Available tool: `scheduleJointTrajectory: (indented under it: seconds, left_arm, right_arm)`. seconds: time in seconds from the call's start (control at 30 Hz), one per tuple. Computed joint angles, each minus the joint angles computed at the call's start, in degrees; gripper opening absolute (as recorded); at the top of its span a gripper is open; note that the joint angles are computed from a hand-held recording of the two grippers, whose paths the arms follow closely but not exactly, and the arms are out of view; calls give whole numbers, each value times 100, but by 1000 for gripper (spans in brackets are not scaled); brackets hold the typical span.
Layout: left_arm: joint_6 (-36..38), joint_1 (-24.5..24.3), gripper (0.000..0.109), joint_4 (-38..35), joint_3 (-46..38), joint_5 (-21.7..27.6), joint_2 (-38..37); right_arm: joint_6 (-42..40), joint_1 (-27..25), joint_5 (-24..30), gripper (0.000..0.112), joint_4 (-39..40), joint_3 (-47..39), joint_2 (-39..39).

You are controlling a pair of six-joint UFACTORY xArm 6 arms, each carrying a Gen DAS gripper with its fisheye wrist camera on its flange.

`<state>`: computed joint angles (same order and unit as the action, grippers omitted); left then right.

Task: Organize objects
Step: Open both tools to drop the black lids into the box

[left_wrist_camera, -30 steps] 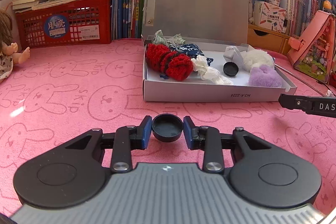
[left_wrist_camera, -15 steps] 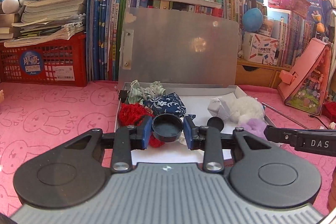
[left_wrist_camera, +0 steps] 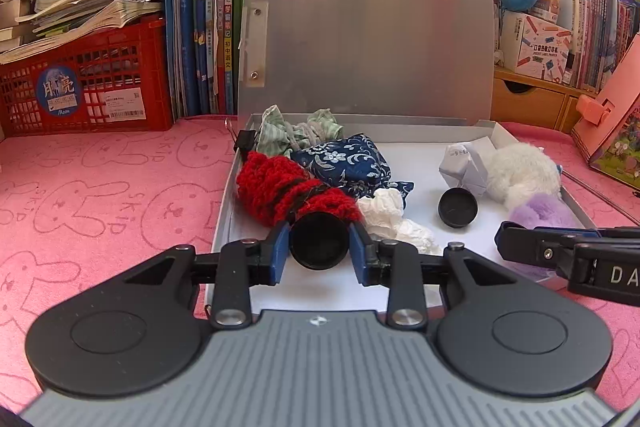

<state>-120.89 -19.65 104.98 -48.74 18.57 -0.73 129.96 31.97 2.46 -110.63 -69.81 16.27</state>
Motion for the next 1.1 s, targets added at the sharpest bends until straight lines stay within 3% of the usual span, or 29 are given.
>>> scheduleJointTrajectory:
  seconds: [0.17, 0.3, 0.47, 0.63, 0.77, 0.8, 0.9, 1.1]
  left_arm:
    - [46, 79, 38, -75, -82, -6, 204]
    - [26, 102, 38, 13, -133, 16, 271]
    - [524, 175, 38, -261, -376, 90, 513]
    - [649, 267, 38, -436, -568, 26, 681]
    - [568, 229, 39, -235, -519, 42, 640]
    - [566, 206, 41, -214, -495, 75, 608]
    - [337, 159, 64, -44, -405, 114, 455]
    - [231, 63, 79, -16, -110, 18, -23]
  right_arm:
    - [-145, -86, -58, 38, 112, -19, 149]
    - [-677, -71, 234, 38, 519, 73, 120]
    - [-836, -170, 259, 38, 631, -80, 245]
    - [-1539, -158, 421, 39, 1327, -256, 419]
    - [-1397, -91, 523, 47, 1191, -247, 398]
    - [-1282, -81, 539, 54, 1083, -229, 370]
    - [-888, -82, 510, 58, 735, -163, 245]
    - [-156, -62, 460, 63, 47, 116, -156]
